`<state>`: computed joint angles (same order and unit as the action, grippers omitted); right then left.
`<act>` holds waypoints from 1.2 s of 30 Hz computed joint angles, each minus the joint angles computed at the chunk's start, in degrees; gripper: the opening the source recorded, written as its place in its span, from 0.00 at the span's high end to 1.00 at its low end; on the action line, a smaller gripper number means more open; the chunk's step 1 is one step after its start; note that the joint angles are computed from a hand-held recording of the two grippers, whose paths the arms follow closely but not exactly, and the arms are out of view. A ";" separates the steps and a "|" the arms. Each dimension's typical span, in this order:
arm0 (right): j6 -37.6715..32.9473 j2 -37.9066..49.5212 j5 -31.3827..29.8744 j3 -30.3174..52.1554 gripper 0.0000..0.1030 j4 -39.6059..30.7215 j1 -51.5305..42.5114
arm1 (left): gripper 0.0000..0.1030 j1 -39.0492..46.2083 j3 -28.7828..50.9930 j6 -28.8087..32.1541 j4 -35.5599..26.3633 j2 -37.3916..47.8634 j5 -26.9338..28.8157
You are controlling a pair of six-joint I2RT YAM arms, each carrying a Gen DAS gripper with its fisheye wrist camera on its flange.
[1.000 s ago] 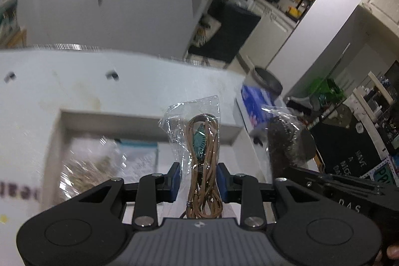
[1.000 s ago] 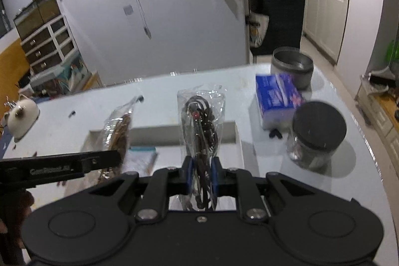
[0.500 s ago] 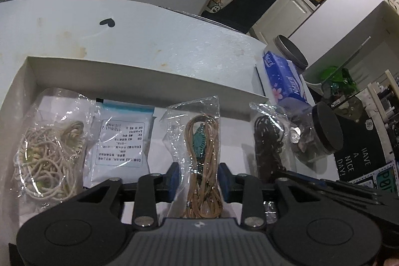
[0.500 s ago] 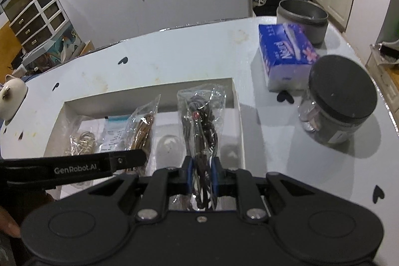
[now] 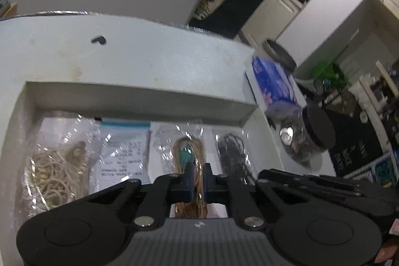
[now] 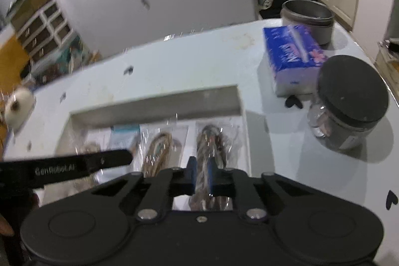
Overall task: Organize soft objects
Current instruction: 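Lower both bagged cables into the tray beside the white packet with both tools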
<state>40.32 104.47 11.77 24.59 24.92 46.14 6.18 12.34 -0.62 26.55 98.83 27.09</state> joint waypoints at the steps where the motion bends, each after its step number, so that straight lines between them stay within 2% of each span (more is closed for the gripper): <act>1: -0.41 1.59 0.10 1.00 0.91 -0.55 0.49 | 0.94 -0.99 0.30 -0.03 0.34 1.19 -0.72; 7: -0.24 9.96 1.01 4.39 0.91 -0.11 1.98 | 0.94 -3.42 1.67 -0.74 7.39 12.65 -4.01; 13: -1.59 11.84 0.49 4.02 0.93 2.85 1.18 | 0.92 -4.75 1.53 -0.51 9.68 14.36 -4.68; 15: -1.55 11.21 0.03 3.99 0.93 2.27 0.75 | 0.88 -4.83 2.07 -0.80 7.78 13.37 -4.68; 17: -0.53 9.94 -0.11 3.26 0.92 2.37 0.57 | 0.67 -4.19 1.94 -0.70 6.33 11.80 -4.08; 19: 0.87 8.30 -0.15 2.05 0.90 2.82 0.48 | 0.59 -3.71 1.12 -0.56 5.60 9.58 -3.71; 24: 2.23 2.40 2.18 -1.03 0.87 1.59 2.50 | 0.55 -2.90 -1.27 0.36 1.71 1.69 -3.31; 26: 2.70 -0.38 3.62 -2.06 0.80 0.28 3.79 | 0.51 -2.22 -2.40 0.66 -0.16 -2.10 -3.07; 28: 3.24 -3.50 5.61 -3.06 0.78 -1.43 5.32 | 0.49 -1.38 -3.54 1.18 -2.68 -6.53 -2.80; 31: 4.19 -8.63 7.65 -4.65 0.77 -4.07 7.03 | 0.44 0.26 -5.21 2.37 -7.98 -14.57 -2.34; 36: 5.34 -15.27 11.44 -6.14 0.64 -9.09 10.54 | 0.33 3.79 -7.74 4.68 -19.43 -29.76 -1.63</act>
